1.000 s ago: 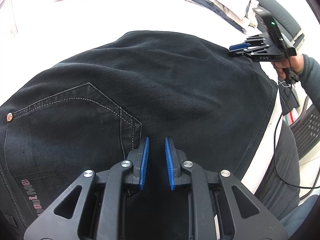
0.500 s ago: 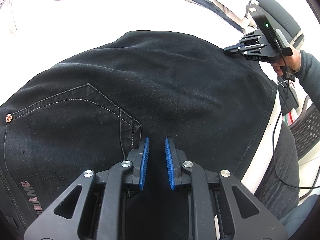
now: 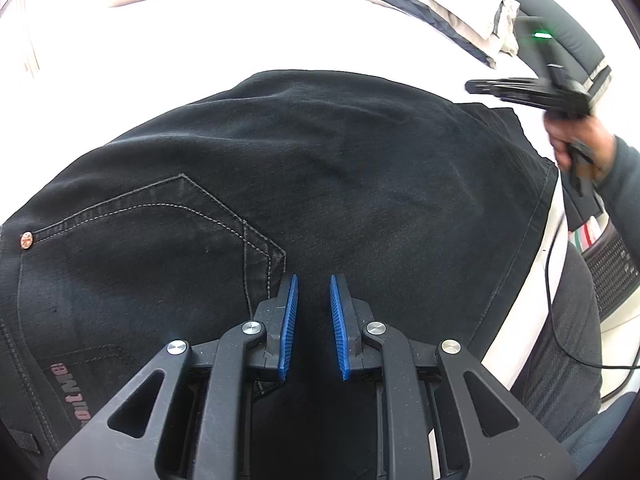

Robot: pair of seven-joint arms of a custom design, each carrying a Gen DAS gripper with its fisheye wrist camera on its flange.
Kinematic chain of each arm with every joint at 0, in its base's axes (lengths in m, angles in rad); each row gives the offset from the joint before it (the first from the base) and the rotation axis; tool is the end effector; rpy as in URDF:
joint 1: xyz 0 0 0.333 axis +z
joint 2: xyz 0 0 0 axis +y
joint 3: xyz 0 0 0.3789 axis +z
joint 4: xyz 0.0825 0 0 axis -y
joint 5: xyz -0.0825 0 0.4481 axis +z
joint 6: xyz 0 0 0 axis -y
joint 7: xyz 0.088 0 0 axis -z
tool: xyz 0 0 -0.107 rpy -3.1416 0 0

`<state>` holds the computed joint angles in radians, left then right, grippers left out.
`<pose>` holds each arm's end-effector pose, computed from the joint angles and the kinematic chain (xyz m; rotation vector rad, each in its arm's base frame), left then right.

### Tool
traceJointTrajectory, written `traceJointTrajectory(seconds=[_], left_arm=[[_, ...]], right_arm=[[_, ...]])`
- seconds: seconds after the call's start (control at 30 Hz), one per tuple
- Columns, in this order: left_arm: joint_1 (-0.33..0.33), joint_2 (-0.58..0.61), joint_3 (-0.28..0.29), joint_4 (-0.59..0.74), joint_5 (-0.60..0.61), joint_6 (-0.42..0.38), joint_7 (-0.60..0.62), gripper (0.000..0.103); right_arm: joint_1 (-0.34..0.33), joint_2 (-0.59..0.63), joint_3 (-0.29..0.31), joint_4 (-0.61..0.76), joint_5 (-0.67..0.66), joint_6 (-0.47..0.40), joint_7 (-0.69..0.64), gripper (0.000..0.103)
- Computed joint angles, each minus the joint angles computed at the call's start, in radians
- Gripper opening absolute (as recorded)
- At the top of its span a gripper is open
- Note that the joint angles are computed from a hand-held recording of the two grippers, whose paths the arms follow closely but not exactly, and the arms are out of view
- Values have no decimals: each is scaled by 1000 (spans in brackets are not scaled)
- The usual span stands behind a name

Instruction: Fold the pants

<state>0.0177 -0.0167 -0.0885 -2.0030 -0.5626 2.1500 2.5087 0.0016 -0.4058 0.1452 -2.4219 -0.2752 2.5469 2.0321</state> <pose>0.6231 -0.0666 0.5224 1.2263 -2.7576 0.7974 0.4902 0.0824 0.5445 -1.8081 2.0459 -0.6708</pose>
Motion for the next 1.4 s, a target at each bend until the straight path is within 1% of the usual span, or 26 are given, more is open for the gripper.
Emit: traceJointTrajectory(seconds=[0.03,0.1,0.17,0.23,0.3,0.33,0.37,0.4,0.5,0.6,0.67,0.73,0.77,0.87,0.93,0.97,1.0,1.03,1.07,1.1,1.13,1.17,1.2,1.27,1.33,1.4], left_arm=[[-1,0,-1,0,1,1,-3,16],[-4,0,-4,-4,6,11,-6,16],[-8,-2,-7,-14,3,28,2,16],[-9,-6,-6,-20,-3,32,8,16],[-8,-11,-2,-21,1,24,-2,17],[-9,-15,-1,-25,4,26,-4,17],[-10,-21,-2,-32,12,32,-8,17],[-13,-28,-3,-37,20,40,-12,17],[-28,-43,-6,-47,17,50,-16,17],[-49,-56,-11,-58,13,49,-10,17],[-65,-63,-17,-66,25,44,-4,17],[-77,-70,-21,-82,48,50,-5,17],[-80,-75,-18,-92,46,58,-8,17],[-80,-84,-1,-102,22,25,-26,17],[-78,-92,5,-109,26,11,-20,17],[-78,-100,5,-110,39,7,-21,17],[-79,-102,7,-103,41,-4,-23,17],[-82,-100,10,-90,21,-16,-17,17],[-86,-92,13,-70,-3,-24,1,17],[-91,-76,8,-44,-15,-17,18,17],[-96,-52,-1,-11,-13,-5,26,17],[-100,-16,-11,35,-9,-11,27,17],[-103,23,-22,83,-14,-20,32,17],[-103,115,-50,196,-1,-52,20,17],[-103,237,-80,343,72,-154,-46,17],[-112,329,-99,434,161,-178,-119,17]], right_arm=[[24,-25,-13,-28,37,19,-12,11],[23,-46,-3,-64,61,-14,7,28],[-16,-68,5,-106,52,-70,70,28],[-83,-142,10,-170,34,-61,169,27],[-213,-193,105,-161,-93,-251,356,36],[-237,-217,115,-160,-120,-323,412,46],[-234,-248,100,-164,-110,-367,445,46],[-211,-291,72,-179,-89,-356,458,46],[-74,-408,-11,-252,18,-142,403,46],[81,-407,-74,-306,197,17,306,53],[116,-358,-69,-302,253,-34,267,54],[81,-369,-45,-332,280,-50,275,46],[60,-406,-31,-356,295,-45,292,31],[-51,-461,21,-349,269,-189,366,0],[-113,-469,66,-309,216,-312,426,0],[-153,-453,115,-265,184,-395,444,7],[-157,-447,137,-244,150,-422,469,28],[-129,-447,125,-234,143,-394,487,33],[-66,-445,79,-242,146,-309,500,35],[-38,-445,62,-264,185,-197,470,42],[-13,-415,56,-256,200,-138,446,47],[-1,-379,60,-240,205,-106,427,55],[10,-341,59,-228,215,-75,412,55],[31,-276,52,-218,248,-32,403,55],[36,-235,43,-214,270,-79,403,55],[32,-235,52,-231,248,-86,401,48]])
